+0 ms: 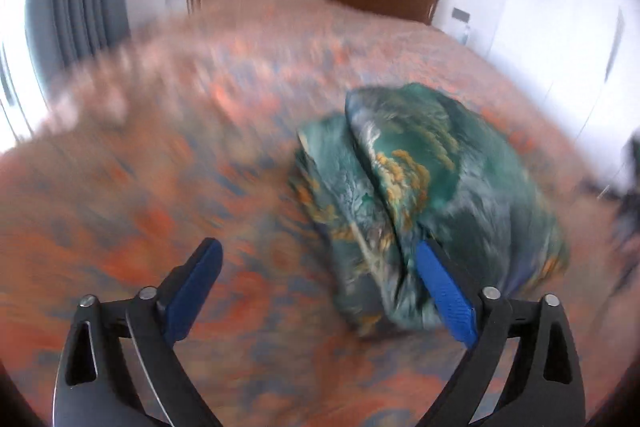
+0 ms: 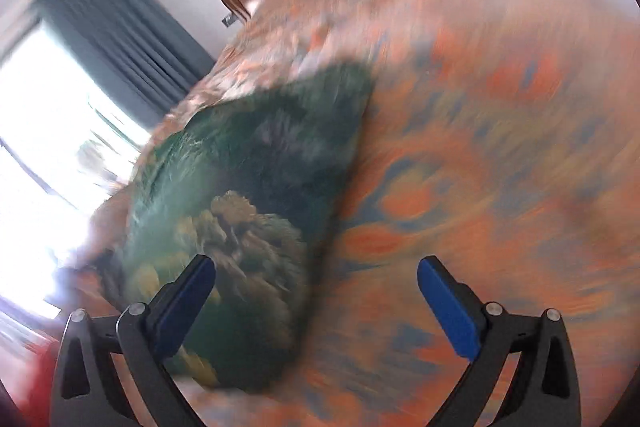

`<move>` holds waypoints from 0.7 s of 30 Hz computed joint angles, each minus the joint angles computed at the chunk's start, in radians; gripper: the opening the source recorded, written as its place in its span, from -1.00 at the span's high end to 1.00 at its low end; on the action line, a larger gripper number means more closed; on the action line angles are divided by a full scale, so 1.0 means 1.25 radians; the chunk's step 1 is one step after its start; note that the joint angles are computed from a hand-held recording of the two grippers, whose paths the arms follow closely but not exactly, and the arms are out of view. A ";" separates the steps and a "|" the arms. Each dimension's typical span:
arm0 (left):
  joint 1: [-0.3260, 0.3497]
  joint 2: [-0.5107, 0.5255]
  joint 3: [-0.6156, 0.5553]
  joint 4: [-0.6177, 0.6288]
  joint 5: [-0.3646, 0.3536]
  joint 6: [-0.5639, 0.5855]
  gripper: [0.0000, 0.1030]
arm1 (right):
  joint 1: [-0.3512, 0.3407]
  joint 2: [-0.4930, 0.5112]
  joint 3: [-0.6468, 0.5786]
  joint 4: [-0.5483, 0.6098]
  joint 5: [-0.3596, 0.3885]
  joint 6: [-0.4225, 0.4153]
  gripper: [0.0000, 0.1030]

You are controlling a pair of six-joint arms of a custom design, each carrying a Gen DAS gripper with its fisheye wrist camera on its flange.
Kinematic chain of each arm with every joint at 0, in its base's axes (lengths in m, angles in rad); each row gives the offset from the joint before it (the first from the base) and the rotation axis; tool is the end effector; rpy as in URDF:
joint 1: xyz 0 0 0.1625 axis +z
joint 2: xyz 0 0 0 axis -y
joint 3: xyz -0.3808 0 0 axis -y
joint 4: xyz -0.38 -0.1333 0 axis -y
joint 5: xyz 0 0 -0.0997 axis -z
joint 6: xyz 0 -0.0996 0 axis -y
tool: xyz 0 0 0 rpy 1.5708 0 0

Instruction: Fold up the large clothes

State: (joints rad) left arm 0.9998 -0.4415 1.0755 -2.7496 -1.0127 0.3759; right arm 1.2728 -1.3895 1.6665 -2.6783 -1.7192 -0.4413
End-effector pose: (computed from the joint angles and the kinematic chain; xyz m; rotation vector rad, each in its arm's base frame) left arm -0.2648 -0.7564 0.0795 0.9755 2.3491 -0.7757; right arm -0.0552 -0.5837 0.4403 0.0988 -2.5385 0.9756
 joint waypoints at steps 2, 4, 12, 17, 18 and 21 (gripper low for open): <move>-0.048 -0.033 0.111 -0.168 0.080 0.102 -0.95 | 0.030 -0.035 0.052 -0.116 -0.062 -0.098 -1.00; -0.074 -0.057 0.201 -0.324 0.085 0.167 -0.97 | 0.068 -0.079 0.119 -0.229 -0.103 -0.166 -1.00; -0.206 -0.246 0.559 -0.433 0.142 -0.096 -1.00 | 0.144 -0.306 0.387 -0.389 -0.113 -0.112 -1.00; -0.280 -0.298 0.664 -0.390 0.226 -0.204 -1.00 | 0.225 -0.316 0.491 -0.508 -0.242 -0.129 -1.00; -0.288 -0.308 0.680 -0.371 0.230 -0.220 -1.00 | 0.247 -0.318 0.514 -0.532 -0.271 -0.144 -1.00; -0.310 -0.335 0.727 -0.336 0.224 -0.255 -1.00 | 0.298 -0.352 0.572 -0.555 -0.325 -0.158 -1.00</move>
State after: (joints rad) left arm 0.6126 -0.8599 1.9843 -3.1700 -0.7327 0.0577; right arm 1.6453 -1.8300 2.3815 -3.3717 -2.1253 -0.6383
